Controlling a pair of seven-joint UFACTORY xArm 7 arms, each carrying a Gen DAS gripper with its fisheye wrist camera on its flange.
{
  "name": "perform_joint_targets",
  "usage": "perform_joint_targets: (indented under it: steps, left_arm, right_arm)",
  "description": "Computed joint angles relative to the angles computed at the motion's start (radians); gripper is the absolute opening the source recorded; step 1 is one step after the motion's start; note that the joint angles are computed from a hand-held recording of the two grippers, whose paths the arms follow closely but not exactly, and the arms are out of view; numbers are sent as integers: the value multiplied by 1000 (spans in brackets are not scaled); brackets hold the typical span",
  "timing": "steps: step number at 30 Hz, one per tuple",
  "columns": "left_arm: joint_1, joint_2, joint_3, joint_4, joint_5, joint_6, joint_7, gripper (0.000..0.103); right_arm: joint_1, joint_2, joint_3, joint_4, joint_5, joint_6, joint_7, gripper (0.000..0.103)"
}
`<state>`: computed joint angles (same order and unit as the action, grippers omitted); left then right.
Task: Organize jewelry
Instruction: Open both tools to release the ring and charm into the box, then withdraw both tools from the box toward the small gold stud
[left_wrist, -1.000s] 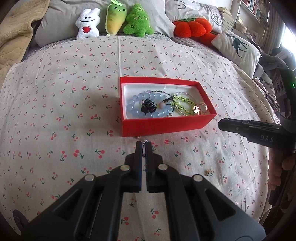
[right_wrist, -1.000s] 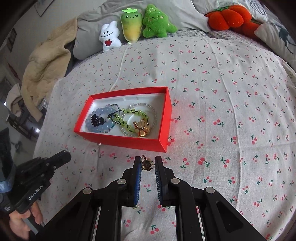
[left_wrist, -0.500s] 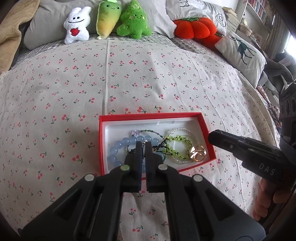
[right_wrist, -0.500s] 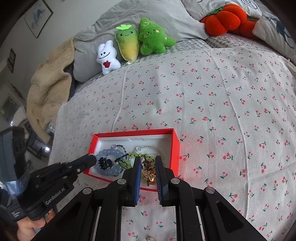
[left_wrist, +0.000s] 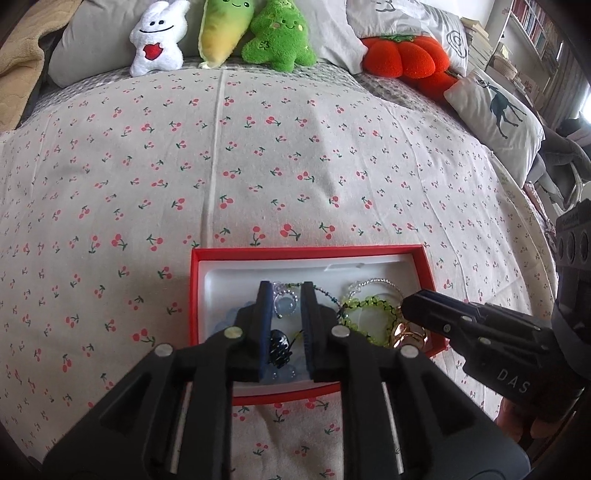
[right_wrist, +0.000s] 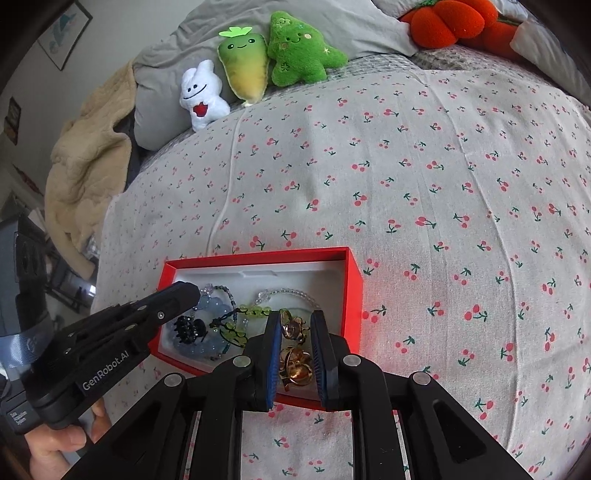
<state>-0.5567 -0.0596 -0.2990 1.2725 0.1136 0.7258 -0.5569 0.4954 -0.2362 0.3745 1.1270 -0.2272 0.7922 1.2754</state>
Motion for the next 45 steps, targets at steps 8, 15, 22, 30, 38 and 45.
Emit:
perform_joint_targets:
  steps: [8,15,22,30,38,45]
  left_arm:
    - [12,-76,-8,-32,28,32,-11,54]
    - [28,-184,-21,-111,4,69,4,77]
    - [44,-297,-43,-219,-18,104,-11,84]
    - [37,-401,-50,-340,-68,134,-3,87]
    - [14,-470,-61,-456,-108,141,11,87]
    - [3,-503,-77,-506,-101,138,22,87]
  right_arm:
    - [9,-19,9,19,-3,24,-17,21]
    - [15,-51,39,31,-18,87,-13,46]
    - [39,-57,78,63,-31,184,-34,60]
    - [97,-17,118,107,-58,293,-59,71]
    - [178,47,124,128,-61,368,-93,73]
    - [239,82,118,111,-59,380,-80,73]
